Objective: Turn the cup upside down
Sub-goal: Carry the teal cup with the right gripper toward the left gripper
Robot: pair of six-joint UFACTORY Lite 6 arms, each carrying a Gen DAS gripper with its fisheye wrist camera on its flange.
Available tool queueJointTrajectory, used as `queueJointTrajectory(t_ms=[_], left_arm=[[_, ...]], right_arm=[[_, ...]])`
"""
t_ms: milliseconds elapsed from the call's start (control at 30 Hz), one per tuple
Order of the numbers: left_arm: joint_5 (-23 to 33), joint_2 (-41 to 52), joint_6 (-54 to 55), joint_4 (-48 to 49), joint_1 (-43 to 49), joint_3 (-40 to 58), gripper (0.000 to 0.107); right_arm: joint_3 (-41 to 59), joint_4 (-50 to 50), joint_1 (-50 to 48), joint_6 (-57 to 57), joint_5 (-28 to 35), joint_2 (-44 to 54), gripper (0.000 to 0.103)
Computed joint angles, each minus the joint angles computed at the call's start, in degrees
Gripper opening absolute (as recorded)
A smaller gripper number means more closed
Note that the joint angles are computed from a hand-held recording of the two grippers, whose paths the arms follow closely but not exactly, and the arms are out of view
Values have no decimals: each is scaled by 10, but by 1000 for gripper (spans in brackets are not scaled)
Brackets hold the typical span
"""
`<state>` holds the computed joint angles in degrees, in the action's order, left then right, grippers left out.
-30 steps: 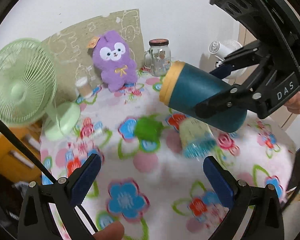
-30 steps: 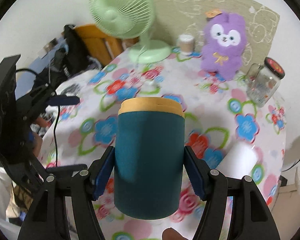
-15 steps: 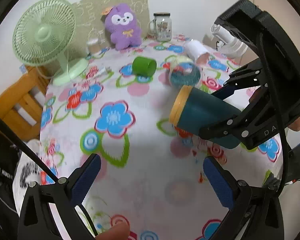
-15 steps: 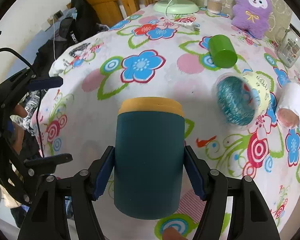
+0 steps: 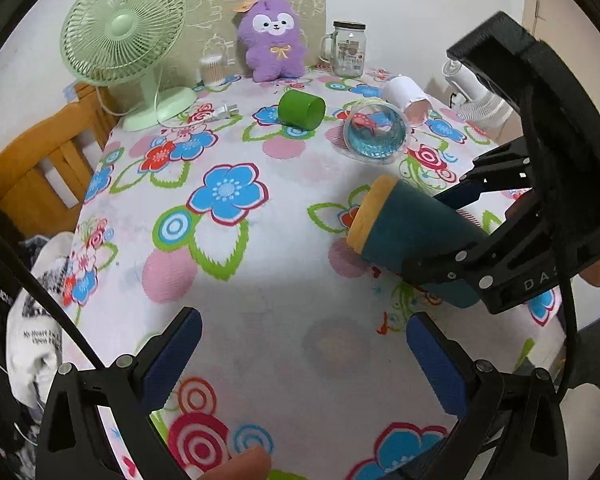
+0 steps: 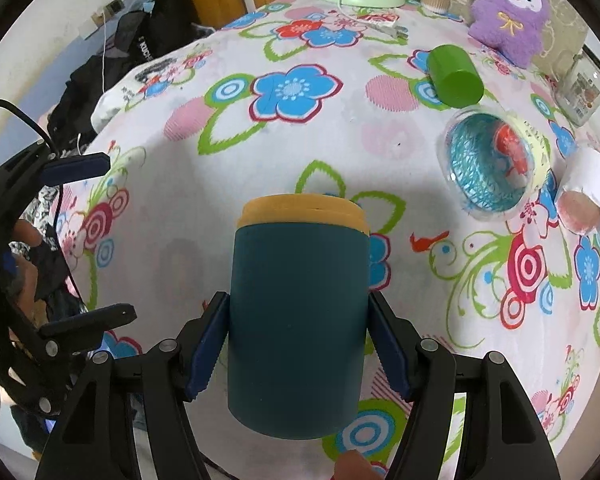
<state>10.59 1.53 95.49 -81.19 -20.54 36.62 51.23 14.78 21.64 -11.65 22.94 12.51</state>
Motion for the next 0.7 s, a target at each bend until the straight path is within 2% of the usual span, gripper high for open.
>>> queueJointTrajectory(t_ms=[100, 200, 300, 400, 567, 700], left_arm=[[-9, 3, -6, 2, -9, -7, 103], [-15, 9, -7, -4, -16, -7, 103], [-4, 5, -19, -3, -11, -9, 103], [6, -4, -64, 30, -6, -10, 103], [86, -19, -200, 119, 19, 15, 103], [112, -41, -274, 135, 9, 34, 103]], right_arm=[[-3, -21, 9, 22, -15, 2, 72], [-5, 19, 4, -20, -9, -8, 79], [-4, 31, -4, -39, 15, -25, 85], [-7, 38, -18, -59, 43, -62, 85], [-9, 72, -70, -118, 113, -141, 85], [-21, 60, -125, -141, 144, -212, 85]])
